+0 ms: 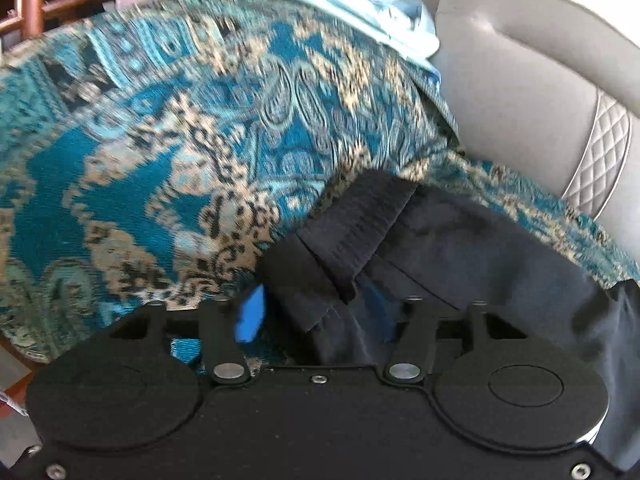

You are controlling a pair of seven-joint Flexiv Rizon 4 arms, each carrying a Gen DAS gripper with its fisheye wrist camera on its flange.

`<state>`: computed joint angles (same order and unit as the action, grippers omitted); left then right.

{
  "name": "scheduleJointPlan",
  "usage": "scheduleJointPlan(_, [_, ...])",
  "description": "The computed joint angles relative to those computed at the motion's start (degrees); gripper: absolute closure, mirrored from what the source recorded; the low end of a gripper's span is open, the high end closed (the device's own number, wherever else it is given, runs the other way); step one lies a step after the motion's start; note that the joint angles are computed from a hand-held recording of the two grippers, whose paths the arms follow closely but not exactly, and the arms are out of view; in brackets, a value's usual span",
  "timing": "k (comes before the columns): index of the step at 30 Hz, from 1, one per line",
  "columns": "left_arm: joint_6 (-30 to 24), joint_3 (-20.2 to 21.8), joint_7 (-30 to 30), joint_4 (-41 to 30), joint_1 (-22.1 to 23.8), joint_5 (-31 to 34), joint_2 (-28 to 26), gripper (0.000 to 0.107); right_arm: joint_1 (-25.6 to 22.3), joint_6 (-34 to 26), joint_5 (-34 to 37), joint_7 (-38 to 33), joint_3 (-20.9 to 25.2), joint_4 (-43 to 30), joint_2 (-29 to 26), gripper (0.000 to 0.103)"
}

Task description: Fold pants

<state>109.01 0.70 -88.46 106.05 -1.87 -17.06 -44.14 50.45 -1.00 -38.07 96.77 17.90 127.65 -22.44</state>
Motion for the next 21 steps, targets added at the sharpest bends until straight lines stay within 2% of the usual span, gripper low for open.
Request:
scheduleJointPlan(2, [3.67,4.81,0.34,1.28,-4.62,-1.65,0.19,0.035,1.52,-6.43,0.16,-3.68,-0.68,-4.3,-2.27,0.001])
scheduleJointPlan(3, [6.74,8.04,1.13,2.02,-7.99,-3.36,-0.12,0.033,2.21,-9.34,-0.83,-6.36,-1.13,-6.47,-3.58,0.0])
scheduleJointPlan(5, [13.86,10.73,3.38,3.6,-11.39,-5.15,-0.67,0.025,3.12,-12.79,-5.5,-12.56,-2.05,-9.4,-5.7,0.0])
scheduleJointPlan(6, [17.54,10.65,4.4,4.09,-11.69,-4.34,-0.83,0.024,3.18,-13.16,-9.07,-16.31,-2.69,-10.67,-6.74,0.0])
scheduleJointPlan(8, [21.57,8.29,5.77,4.25,-9.86,-0.16,-0.31,0.024,2.71,-11.76,-16.37,-23.17,-4.1,-12.41,-8.23,0.0])
scheduleJointPlan(10, [22.55,4.7,6.91,3.36,-7.05,5.26,0.34,0.024,1.93,-8.66,-23.79,-29.91,-5.96,-14.63,-9.93,0.0])
scheduleJointPlan(12, [21.92,0.85,8.24,1.56,-4.43,9.83,0.22,0.035,0.97,-4.05,-30.99,-36.63,-8.17,-17.57,-11.96,0.0])
scheduleJointPlan(13, [20.94,-1.48,8.9,0.3,-3.0,12.27,-0.12,0.053,0.65,-1.65,-33.82,-39.53,-9.36,-19.6,-13.33,0.0])
scheduleJointPlan(14, [19.1,-3.89,9.45,-1.13,-1.46,14.69,-0.53,0.066,0.38,0.95,-36.41,-42.26,-10.46,-21.42,-14.51,0.0])
scheduleJointPlan(16, [12.98,-9.88,9.8,-4.35,2.71,20.26,-1.62,0.078,0.04,6.49,-40.86,-48.06,-12.74,-25.95,-17.33,0.0])
scheduleJointPlan(18, [5.68,-15.49,10.84,-8.19,6.11,23.61,-3.59,0.083,0.15,11.73,-44.06,-54.06,-15.05,-30.76,-20.38,0.0])
scheduleJointPlan(19, [3.43,-16.24,11.94,-10.0,6.01,23.5,-4.78,0.084,0.35,14.3,-45.29,-57.16,-16.16,-33.37,-22.06,0.0])
scheduleJointPlan(21, [0.28,-13.43,14.42,-13.87,2.41,20.6,-7.02,0.084,0.93,19.04,-46.84,-62.85,-18.1,-38.51,-25.28,0.0])
